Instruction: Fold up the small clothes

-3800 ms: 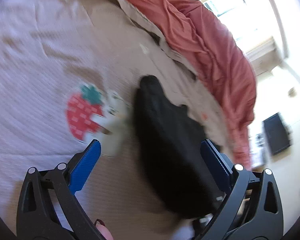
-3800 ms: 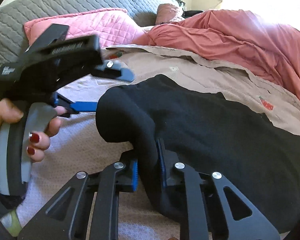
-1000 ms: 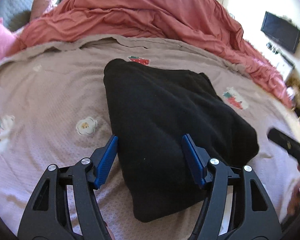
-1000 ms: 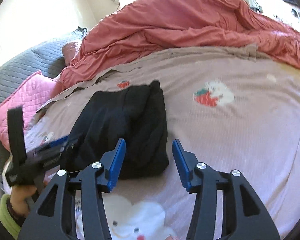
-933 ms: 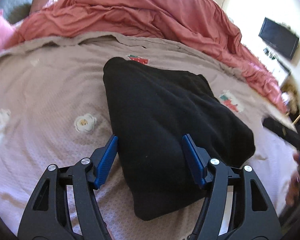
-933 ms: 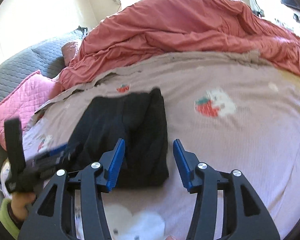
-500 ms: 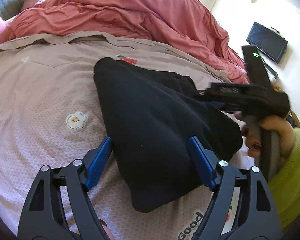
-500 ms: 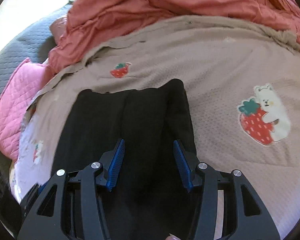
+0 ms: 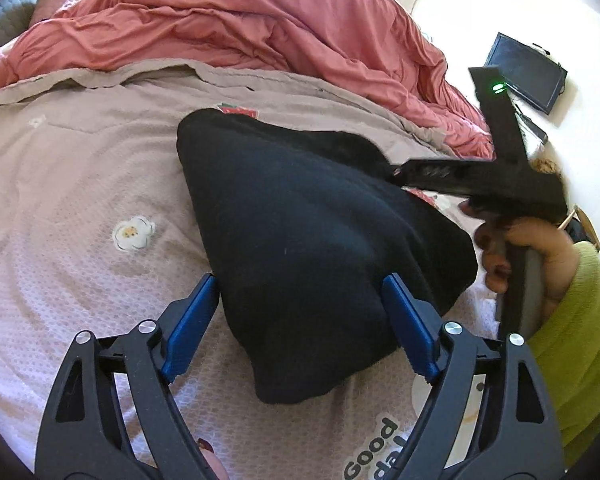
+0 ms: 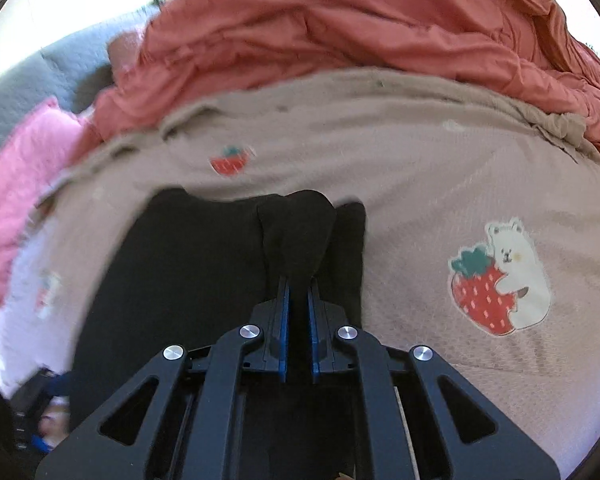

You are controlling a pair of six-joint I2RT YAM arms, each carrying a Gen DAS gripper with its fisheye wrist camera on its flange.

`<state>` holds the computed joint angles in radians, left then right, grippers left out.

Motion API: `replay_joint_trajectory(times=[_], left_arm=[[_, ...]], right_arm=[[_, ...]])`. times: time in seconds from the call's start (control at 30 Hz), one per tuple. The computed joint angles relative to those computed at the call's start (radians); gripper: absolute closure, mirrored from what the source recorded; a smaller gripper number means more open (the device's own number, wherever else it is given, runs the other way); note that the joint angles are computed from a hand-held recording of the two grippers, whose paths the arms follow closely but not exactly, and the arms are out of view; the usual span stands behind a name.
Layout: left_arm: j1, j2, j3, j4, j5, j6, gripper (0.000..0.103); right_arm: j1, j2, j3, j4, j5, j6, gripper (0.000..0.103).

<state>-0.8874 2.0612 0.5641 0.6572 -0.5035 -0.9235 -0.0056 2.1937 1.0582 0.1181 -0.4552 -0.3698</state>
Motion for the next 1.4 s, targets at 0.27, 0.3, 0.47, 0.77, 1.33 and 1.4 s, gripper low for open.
replay_joint_trajectory(times=[0.27,0.3,0.47,0.77,1.33,1.4], left_arm=[[0.001,-0.025,-0.026,0.010,0.003,-0.011,0.027],[-0.002,-0.033,-0.031,0.009,-0.003,-0.011,0.027],[-0.013,-0.091,-0.070,-0.001,-0.047,-0.028,0.027],[-0.012,-0.125,-0.112,-0.001,-0.061,-0.069,0.027],[0.012,-0.128,-0.122,-0.019,-0.028,-0.090,0.027],[0.015,-0.105,-0.105,-0.029,-0.012,-0.090,0.027]], right_arm=[[-0.073,-0.093,-0.109,0.073,-0.070,-0.017,0.080],[-0.102,-0.124,-0.134,0.063,-0.113,-0.036,0.080],[-0.219,-0.202,-0.182,-0.096,-0.272,-0.150,0.080],[-0.274,-0.247,-0.244,-0.255,-0.336,-0.327,0.065],[-0.235,-0.191,-0.237,-0.227,-0.299,-0.334,0.051],[-0.229,-0.175,-0.228,-0.226,-0.295,-0.336,0.051]])
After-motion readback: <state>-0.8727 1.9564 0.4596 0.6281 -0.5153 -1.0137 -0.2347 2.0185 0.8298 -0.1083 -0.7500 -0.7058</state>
